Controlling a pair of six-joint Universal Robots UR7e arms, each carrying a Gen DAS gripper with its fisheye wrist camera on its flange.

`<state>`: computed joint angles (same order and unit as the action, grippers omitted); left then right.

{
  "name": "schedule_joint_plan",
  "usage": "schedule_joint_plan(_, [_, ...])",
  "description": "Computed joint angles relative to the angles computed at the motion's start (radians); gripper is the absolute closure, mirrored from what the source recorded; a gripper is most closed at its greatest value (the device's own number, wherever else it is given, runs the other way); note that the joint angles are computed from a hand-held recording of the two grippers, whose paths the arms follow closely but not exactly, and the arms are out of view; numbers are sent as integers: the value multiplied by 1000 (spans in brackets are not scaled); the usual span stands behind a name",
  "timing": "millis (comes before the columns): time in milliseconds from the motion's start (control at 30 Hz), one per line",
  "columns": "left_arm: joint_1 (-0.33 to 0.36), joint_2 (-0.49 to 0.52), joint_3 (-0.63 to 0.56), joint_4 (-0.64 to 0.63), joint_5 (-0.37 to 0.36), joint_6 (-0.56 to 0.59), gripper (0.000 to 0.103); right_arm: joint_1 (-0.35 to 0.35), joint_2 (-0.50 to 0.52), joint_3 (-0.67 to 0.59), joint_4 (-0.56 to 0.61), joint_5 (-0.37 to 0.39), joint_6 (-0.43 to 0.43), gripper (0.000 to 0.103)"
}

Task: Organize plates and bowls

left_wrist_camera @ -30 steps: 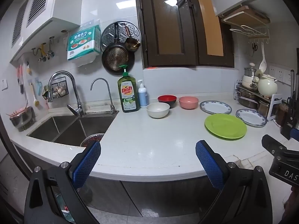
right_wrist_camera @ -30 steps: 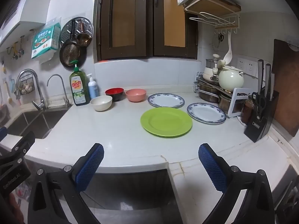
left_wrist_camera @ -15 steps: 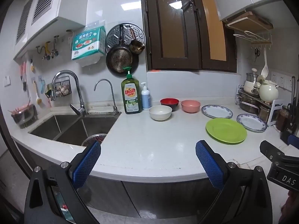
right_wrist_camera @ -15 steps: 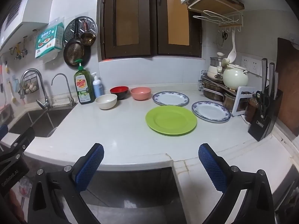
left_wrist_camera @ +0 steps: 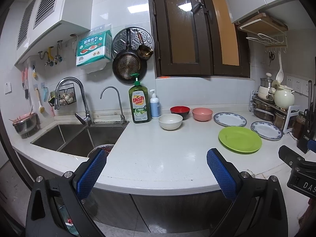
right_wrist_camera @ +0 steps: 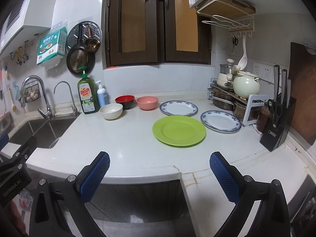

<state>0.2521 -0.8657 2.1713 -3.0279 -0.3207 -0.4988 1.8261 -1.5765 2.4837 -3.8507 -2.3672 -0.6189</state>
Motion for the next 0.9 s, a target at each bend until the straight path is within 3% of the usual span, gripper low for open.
schedule_joint_plan(900, [6, 5, -4, -52, -24, 55, 0, 12, -2, -3, -14, -1, -12, 1])
